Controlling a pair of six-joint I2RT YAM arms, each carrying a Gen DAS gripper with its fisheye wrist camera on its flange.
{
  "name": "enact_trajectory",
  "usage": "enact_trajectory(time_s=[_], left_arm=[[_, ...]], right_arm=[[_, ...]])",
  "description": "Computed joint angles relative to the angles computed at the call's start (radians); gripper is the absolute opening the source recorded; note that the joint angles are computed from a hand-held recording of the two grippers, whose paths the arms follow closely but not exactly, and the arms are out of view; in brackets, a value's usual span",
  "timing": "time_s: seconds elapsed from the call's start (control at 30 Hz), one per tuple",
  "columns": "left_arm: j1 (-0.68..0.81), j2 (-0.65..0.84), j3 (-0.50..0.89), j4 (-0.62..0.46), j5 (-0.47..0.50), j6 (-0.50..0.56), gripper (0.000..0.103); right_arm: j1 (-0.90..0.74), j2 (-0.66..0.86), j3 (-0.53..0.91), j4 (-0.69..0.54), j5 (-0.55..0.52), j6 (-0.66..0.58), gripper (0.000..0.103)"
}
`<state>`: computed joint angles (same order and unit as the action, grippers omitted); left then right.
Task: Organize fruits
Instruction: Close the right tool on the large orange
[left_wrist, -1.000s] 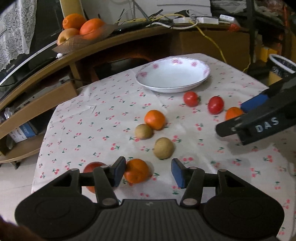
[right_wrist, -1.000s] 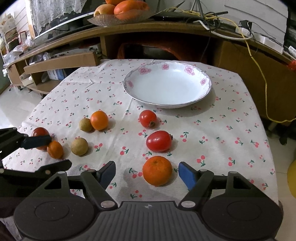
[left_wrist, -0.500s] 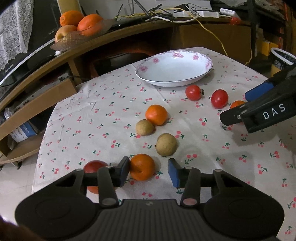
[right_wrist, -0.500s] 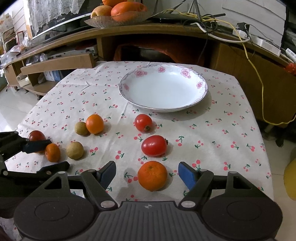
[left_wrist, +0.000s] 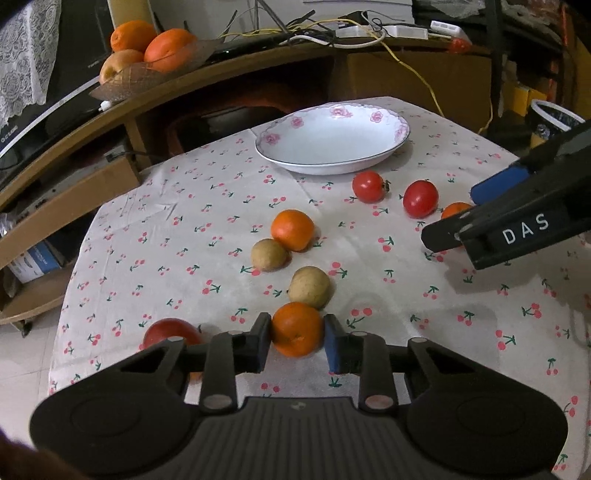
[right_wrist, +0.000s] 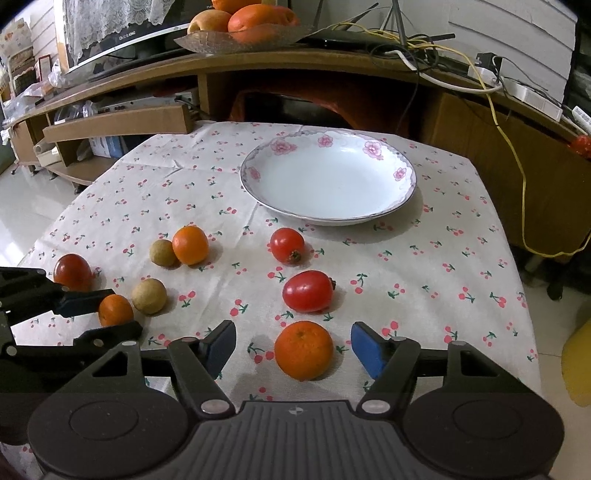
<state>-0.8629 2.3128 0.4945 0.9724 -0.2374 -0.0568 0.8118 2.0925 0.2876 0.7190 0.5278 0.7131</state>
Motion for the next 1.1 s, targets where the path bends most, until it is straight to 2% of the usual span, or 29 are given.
enact_trajectory(time_s=[0.3,0.6,0.7,0.8,0.83,0.87,0.93,1.0,1.1], left_arm=[[0.007,0.005,-0.002,0.015,0.016,-0.010,0.035],[-0.020,0.003,0.003,0.003,-0.015,-0.003,0.035],[-0.024,-0.005,0.011,-0.020,-0.017,-0.006,0.034],[-0.026,-0.014,0.020,-0.048,-0.018,-0.012,0.034],[-0.024,-0.021,0.025,-0.066,-0.015,-0.016,0.034],[-0.025,-0.025,0.029,-0.078,-0.016,-0.019,0.034],[-0.028,-0.035,0.039,-0.111,-0.021,-0.025,0.034],[-0.036,-0.045,0.050,-0.146,-0.032,-0.032,0.034],[-0.053,-0.060,0.073,-0.207,-0.058,-0.043,0.034]], right_arm=[[-0.009,0.031,-0.015,0.064,-0.023,-0.008,0.068],[-0.029,0.058,-0.041,0.141,-0.031,-0.034,0.070],[-0.036,0.076,-0.023,0.129,-0.036,-0.043,0.070],[-0.051,0.088,-0.004,0.112,-0.050,-0.053,0.064],[-0.060,0.093,0.004,0.101,-0.061,-0.051,0.059],[-0.053,0.093,0.010,0.087,-0.044,-0.045,0.048],[-0.039,0.079,0.028,0.027,-0.016,-0.036,0.040],[-0.043,0.070,0.018,0.035,-0.025,-0.035,0.035],[-0.038,0.057,0.018,0.012,-0.024,-0.029,0.035]])
